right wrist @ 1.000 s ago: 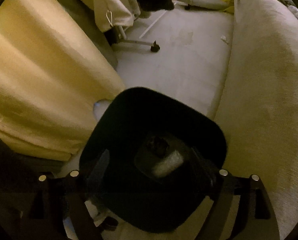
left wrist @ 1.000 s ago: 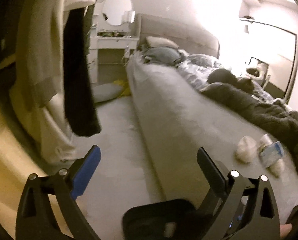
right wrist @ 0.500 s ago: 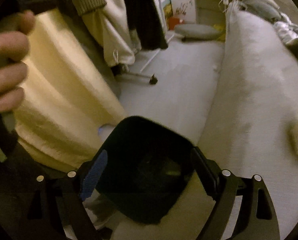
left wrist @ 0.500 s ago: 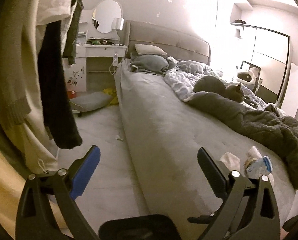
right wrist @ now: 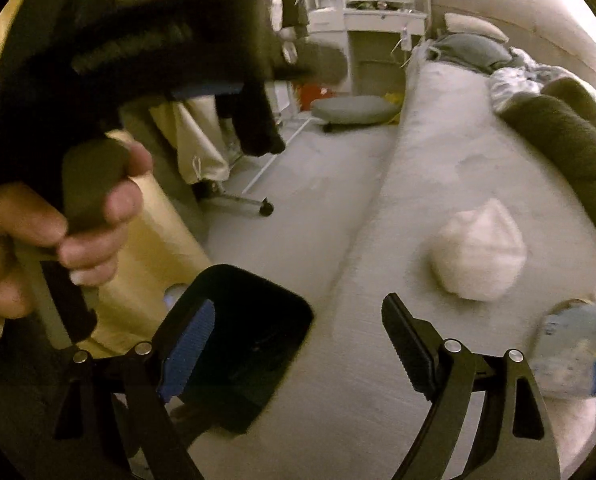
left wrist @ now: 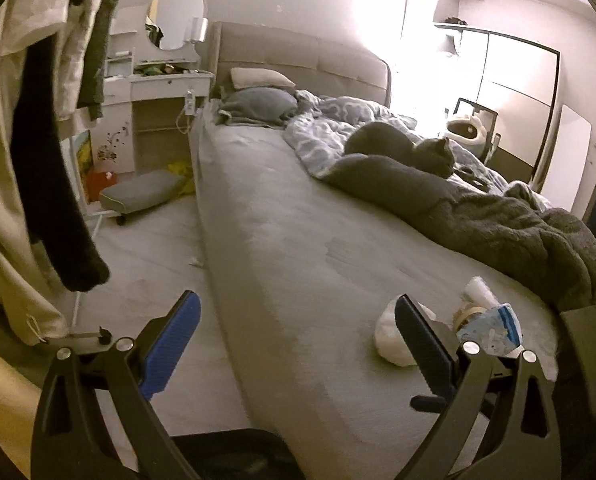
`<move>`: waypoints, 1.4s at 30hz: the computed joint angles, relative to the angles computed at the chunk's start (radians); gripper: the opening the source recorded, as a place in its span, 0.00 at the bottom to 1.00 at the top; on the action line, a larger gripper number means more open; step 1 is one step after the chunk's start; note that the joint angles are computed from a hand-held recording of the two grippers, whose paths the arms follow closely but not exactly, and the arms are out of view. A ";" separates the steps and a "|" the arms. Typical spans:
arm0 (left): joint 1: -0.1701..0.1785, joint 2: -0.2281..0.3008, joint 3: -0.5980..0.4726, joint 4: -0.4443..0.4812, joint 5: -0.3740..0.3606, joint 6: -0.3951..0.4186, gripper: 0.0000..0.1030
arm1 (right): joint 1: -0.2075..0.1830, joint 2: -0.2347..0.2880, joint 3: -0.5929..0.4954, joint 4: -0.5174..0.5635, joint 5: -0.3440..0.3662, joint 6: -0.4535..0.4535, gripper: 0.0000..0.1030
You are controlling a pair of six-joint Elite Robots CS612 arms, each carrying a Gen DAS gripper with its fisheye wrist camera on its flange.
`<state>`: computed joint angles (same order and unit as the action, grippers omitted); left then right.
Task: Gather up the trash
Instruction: 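Move both tools back over the bed toward the remaining trash, then grasp the white tissue ball with the left tool while the right tool grasps the blue-white wipes pack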
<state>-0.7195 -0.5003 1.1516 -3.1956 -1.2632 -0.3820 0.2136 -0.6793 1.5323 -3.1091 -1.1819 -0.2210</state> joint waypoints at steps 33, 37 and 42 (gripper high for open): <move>-0.046 0.210 -0.373 0.341 -0.115 -0.065 0.95 | -0.154 -0.048 0.164 -0.298 -0.044 0.234 0.75; -0.042 0.218 -0.379 0.339 -0.129 -0.096 0.94 | -0.160 -0.045 0.147 -0.264 -0.034 0.275 0.62; -0.037 0.218 -0.365 0.349 -0.139 -0.123 0.67 | -0.150 -0.042 0.125 -0.222 -0.051 0.286 0.48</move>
